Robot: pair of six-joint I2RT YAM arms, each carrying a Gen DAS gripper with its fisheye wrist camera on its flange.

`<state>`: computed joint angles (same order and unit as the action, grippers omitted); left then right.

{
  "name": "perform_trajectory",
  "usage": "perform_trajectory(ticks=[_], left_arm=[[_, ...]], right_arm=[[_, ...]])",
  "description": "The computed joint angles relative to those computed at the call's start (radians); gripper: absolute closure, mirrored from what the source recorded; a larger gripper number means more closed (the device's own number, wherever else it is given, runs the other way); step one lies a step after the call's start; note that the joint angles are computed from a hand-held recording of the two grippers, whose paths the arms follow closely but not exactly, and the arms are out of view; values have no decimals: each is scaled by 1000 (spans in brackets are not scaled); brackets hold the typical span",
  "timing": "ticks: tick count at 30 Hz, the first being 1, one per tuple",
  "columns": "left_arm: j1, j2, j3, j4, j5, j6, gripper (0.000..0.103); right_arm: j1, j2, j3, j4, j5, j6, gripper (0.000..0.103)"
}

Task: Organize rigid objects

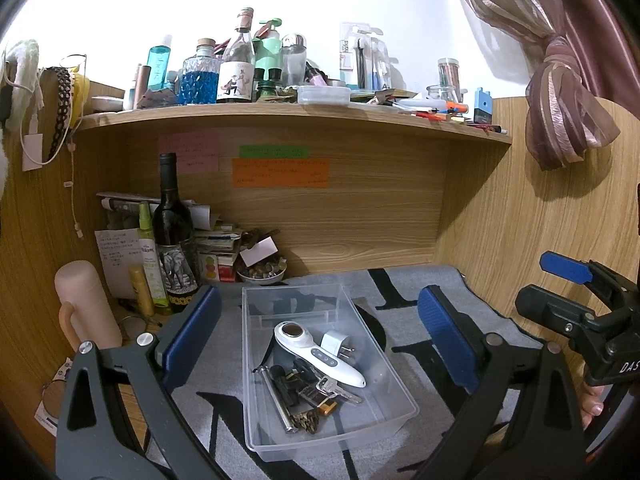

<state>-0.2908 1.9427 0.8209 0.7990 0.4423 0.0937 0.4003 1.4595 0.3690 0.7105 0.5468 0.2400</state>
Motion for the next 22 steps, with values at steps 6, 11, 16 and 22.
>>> perform_trajectory(ticks=[6, 11, 16, 22], left_arm=[[0, 5, 3, -6, 7, -3, 3], [2, 10, 5, -5, 8, 2, 3], [0, 11, 0, 0, 11, 20, 3], [1, 11, 2, 0, 18, 12, 3]], right_arm=[[0, 6, 5, -2, -2, -3, 0], [3, 10, 8, -2, 4, -3, 0], [-12, 16, 6, 7, -22, -10, 0], [-22, 39, 12, 17, -39, -13, 0]])
